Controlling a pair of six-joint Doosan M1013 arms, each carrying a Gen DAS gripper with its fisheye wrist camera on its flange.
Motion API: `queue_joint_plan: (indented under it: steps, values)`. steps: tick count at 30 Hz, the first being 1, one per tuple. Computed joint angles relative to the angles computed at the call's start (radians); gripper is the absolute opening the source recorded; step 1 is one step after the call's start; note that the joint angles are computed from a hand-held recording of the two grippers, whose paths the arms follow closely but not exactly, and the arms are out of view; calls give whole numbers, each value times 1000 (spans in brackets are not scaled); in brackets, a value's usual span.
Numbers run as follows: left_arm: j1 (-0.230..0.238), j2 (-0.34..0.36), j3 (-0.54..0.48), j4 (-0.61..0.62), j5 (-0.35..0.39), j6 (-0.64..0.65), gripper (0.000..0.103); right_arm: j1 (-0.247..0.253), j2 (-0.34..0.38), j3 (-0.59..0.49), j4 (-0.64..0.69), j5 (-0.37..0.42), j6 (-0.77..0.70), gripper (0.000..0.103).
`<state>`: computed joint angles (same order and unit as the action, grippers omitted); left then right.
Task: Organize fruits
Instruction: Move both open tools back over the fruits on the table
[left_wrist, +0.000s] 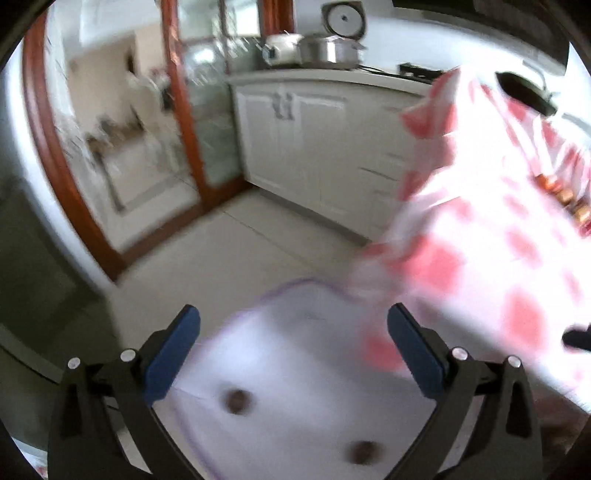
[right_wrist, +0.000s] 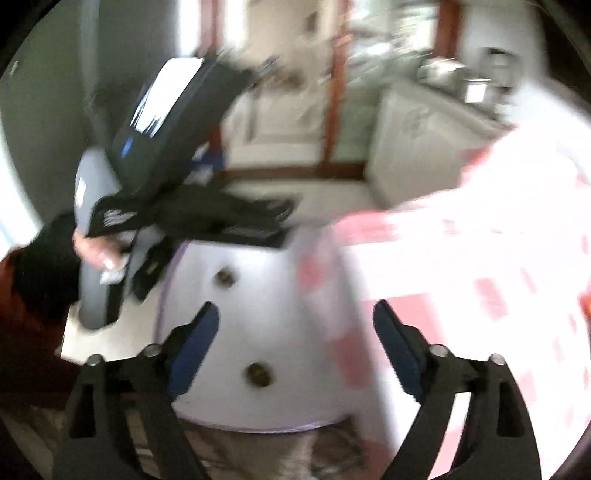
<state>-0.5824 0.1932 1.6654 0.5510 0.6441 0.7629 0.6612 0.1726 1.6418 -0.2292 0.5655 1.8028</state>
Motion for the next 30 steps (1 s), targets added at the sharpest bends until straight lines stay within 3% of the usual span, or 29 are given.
queue_joint_plan:
  steps: [3, 6, 8, 12, 13, 15, 17, 20, 22, 25, 27, 30]
  values:
    - [-39, 27, -74, -84, 3, 83, 101, -59, -94, 88, -258, -47, 359, 87]
    - [-109, 83, -153, -48, -34, 106, 101, -127, -171, 162, -450, -9, 666, 87]
    - [-141, 143, -236, -121, -53, 204, 101, -183, -194, 198, -524, 39, 825, 87]
    - [-192, 291, -448, -461, -25, 559, 101, -321, -240, 253, -517, 63, 987, 87]
    - [-203, 336, -515, -550, 1, 643, 101, -363, -240, 261, -512, 79, 1003, 87]
    - [-234, 430, -652, -616, 45, 691, 101, -415, -262, 290, -482, 114, 993, 87]
    - [-259, 503, -762, -584, 82, 651, 101, -495, -240, 289, -387, 74, 923, 87]
    - [-278, 624, -961, -550, 151, 603, 101, -571, -212, 278, -280, 40, 847, 87]
    - [-283, 707, -1106, -510, 187, 535, 101, -591, -192, 264, -260, 32, 810, 87]
    - [-260, 769, -1219, -535, 212, 438, 101, -601, -150, 226, -213, 33, 716, 85]
    - [-247, 796, -1261, -560, 225, 383, 101, -600, -129, 202, -208, 31, 674, 82]
    - [-230, 797, -1246, -582, 220, 358, 101, -606, -93, 162, -188, 44, 598, 74]
